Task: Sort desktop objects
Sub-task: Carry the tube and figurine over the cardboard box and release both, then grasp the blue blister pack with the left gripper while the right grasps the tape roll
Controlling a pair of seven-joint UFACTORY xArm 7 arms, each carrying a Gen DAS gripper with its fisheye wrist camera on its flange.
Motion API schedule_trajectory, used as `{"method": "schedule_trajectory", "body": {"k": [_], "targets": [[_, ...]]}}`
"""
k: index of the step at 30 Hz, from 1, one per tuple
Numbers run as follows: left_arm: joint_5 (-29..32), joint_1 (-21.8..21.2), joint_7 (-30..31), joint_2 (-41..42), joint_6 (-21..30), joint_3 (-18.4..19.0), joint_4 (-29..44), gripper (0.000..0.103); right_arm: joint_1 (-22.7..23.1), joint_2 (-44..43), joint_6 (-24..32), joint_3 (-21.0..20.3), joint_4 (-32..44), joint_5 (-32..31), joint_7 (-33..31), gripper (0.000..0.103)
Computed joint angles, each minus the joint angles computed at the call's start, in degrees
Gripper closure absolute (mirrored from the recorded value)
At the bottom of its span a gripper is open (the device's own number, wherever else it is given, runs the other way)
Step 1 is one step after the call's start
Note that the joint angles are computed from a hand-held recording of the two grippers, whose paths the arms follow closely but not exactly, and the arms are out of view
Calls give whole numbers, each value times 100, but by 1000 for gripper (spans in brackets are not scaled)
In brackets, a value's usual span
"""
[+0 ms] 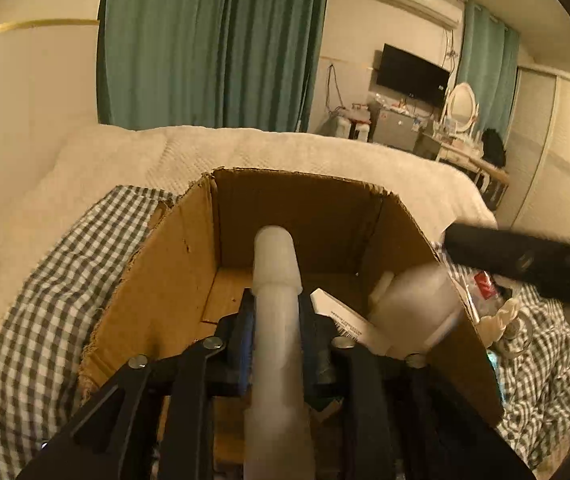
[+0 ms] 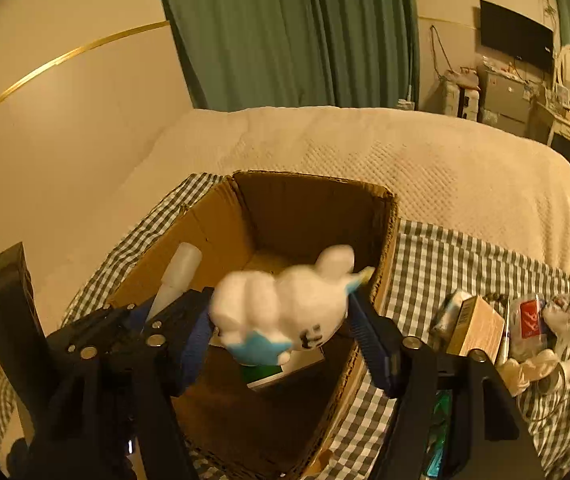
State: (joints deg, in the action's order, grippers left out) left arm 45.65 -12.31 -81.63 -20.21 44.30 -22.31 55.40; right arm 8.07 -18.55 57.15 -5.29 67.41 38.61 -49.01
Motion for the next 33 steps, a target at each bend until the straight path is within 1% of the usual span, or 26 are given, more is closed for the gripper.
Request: {"method": "schedule_trajectory", "body": {"k": [1, 2, 3, 5, 8, 10, 14, 16, 19, 21, 22, 24, 29, 32, 33], "targets": [[-48, -36, 46, 1, 111, -39, 85, 33, -10, -46, 16, -46, -6, 61, -26, 31], [-16, -51, -44, -16, 296, -155, 183, 23, -34, -120, 30, -108, 0, 120, -55, 29], [37, -56, -101, -18, 382, -209, 274, 17, -61, -205, 81, -167, -2, 140, -75, 29], [49, -128, -139, 3, 608, -326, 496, 17, -119, -325, 270, -357, 87, 196, -145, 29], [47, -290, -125, 229, 1062, -520, 1024, 15, -282, -513, 538, -670, 261, 262, -294, 29], [198, -435, -254, 449, 1337, -671, 1399, 9, -389, -582, 679, -898, 400, 293, -417, 29], [595, -808, -425, 1170, 1795, -937, 2266, 8, -667, -593, 1004, -1408, 742, 316, -711, 25], [790, -1019, -467, 1602, 2021, -1003, 2708, 5, -827, -497, 1099, -1674, 932, 348, -919, 25], [1149, -1471, -572, 2377, 2535, -1092, 3464, 5, -1024, -381, 1243, -1964, 1044, 478, -1291, 25], [1330, -1753, -490, 2844, 2626, -1042, 3879, 5, -1162, -237, 1279, -2152, 1119, 652, -1657, 25], [1369, -1863, -483, 2962, 2652, -992, 3964, 5, -1244, -155, 1316, -2244, 1142, 729, -1849, 25], [1455, -2121, -477, 3352, 2728, -889, 4296, 5, -1385, 40, 1415, -2350, 1195, 874, -2100, 25], [1337, -2459, -755, 3942, 2504, -527, 4474, 4, -1726, 652, 1503, -2393, 1295, 1261, -2400, 25], [1113, -2564, -859, 4167, 2288, -333, 4407, 5, -1943, 1031, 1496, -2318, 1295, 1396, -2584, 25], [1038, -2568, -967, 4210, 2120, -266, 4303, 5, -2014, 1179, 1464, -2276, 1253, 1425, -2655, 25]]}}
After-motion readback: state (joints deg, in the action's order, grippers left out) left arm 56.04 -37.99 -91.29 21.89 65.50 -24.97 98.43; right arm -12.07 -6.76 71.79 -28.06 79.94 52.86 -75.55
